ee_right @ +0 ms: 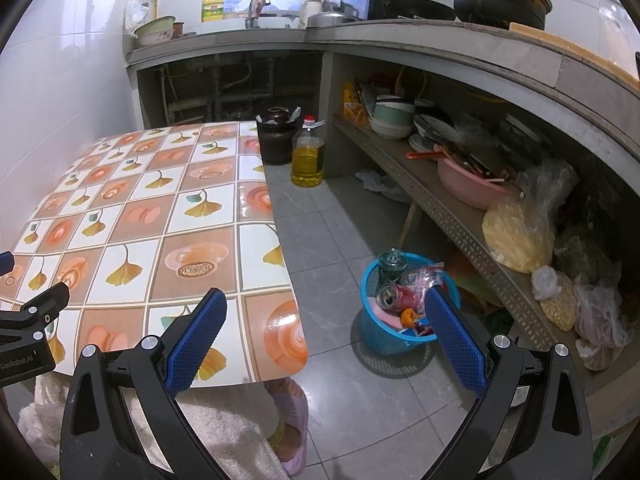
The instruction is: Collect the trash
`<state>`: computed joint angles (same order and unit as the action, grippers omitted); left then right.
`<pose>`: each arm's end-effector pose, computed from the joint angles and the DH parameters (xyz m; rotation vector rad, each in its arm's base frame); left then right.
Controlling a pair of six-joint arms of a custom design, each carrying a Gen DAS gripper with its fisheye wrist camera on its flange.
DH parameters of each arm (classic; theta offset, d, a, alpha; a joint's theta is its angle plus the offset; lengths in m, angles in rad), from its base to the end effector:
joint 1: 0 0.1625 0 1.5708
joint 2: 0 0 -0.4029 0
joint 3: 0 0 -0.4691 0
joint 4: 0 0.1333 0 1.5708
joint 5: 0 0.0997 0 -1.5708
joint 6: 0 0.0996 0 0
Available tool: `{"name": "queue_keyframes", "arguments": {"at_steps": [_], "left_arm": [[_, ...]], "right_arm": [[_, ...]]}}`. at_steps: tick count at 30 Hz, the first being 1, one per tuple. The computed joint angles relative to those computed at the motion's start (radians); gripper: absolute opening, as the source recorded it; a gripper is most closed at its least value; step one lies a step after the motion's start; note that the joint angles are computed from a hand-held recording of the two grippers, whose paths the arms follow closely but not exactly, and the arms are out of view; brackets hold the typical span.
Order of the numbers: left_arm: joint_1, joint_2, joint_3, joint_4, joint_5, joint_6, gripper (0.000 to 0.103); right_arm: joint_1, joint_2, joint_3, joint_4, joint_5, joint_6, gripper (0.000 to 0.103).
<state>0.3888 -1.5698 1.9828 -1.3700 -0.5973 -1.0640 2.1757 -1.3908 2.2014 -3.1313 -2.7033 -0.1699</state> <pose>-0.3618 -0.3813 0.2739 0.4751 2.0742 -0.7132 0.3182 -0.3844 0.2560 0.2875 -2.0078 1.0261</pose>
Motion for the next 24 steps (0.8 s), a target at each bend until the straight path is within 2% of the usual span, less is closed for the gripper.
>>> {"name": "queue_keyframes", "arguments": {"at_steps": [24], "left_arm": [[0.003, -0.004, 0.003, 0.001, -0.004, -0.005, 0.098]], "right_arm": [[0.001, 0.000, -0.005, 0.013, 0.002, 0.003, 0.095]]}}
